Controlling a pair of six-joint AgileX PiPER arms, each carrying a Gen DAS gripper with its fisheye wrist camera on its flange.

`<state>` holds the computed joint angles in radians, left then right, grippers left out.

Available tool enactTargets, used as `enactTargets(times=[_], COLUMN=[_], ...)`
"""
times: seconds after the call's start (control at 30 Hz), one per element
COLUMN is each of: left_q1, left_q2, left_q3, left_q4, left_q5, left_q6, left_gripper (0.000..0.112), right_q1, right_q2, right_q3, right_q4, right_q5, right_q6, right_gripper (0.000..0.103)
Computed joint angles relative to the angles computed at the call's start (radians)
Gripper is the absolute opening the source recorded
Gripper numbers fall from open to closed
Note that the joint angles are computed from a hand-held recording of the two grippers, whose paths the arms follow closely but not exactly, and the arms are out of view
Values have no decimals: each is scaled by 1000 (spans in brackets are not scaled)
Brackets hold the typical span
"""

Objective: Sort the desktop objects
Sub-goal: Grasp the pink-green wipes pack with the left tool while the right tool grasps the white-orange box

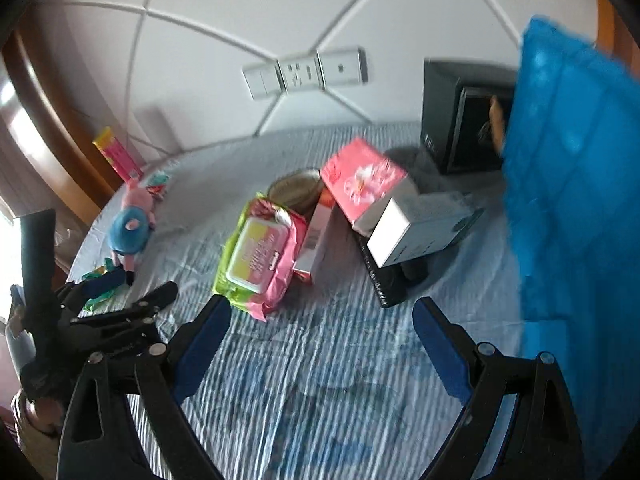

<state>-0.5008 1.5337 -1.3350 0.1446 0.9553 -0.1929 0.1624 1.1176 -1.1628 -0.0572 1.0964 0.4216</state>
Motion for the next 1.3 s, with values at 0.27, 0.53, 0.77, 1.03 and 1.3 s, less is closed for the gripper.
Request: enactTargets(times=[0.27, 0.53, 0.77, 1.03, 1.3], left_q1=[-32, -29, 42, 152, 149], left_q2=[246, 369, 324, 212, 226], left_q3=[-76, -152, -83, 56, 51], left_q4=[-60, -64, -41, -54, -44], left_q5=[-85, -164, -197, -194, -227], left_q6=[90, 98, 66, 96, 61], left_gripper=[86, 99, 77, 75, 83], right_q1=[-169, -209, -137, -44, -25], right_q2=[139, 156, 220, 367, 522], right_q3=[100, 136, 109, 52, -34], right_q4=[171, 236, 248, 231, 131], right_q5=[-166, -221, -255, -323, -354], right_q6=[-173, -257, -249, -198, -96], right_gripper=[93, 93, 93, 93, 60])
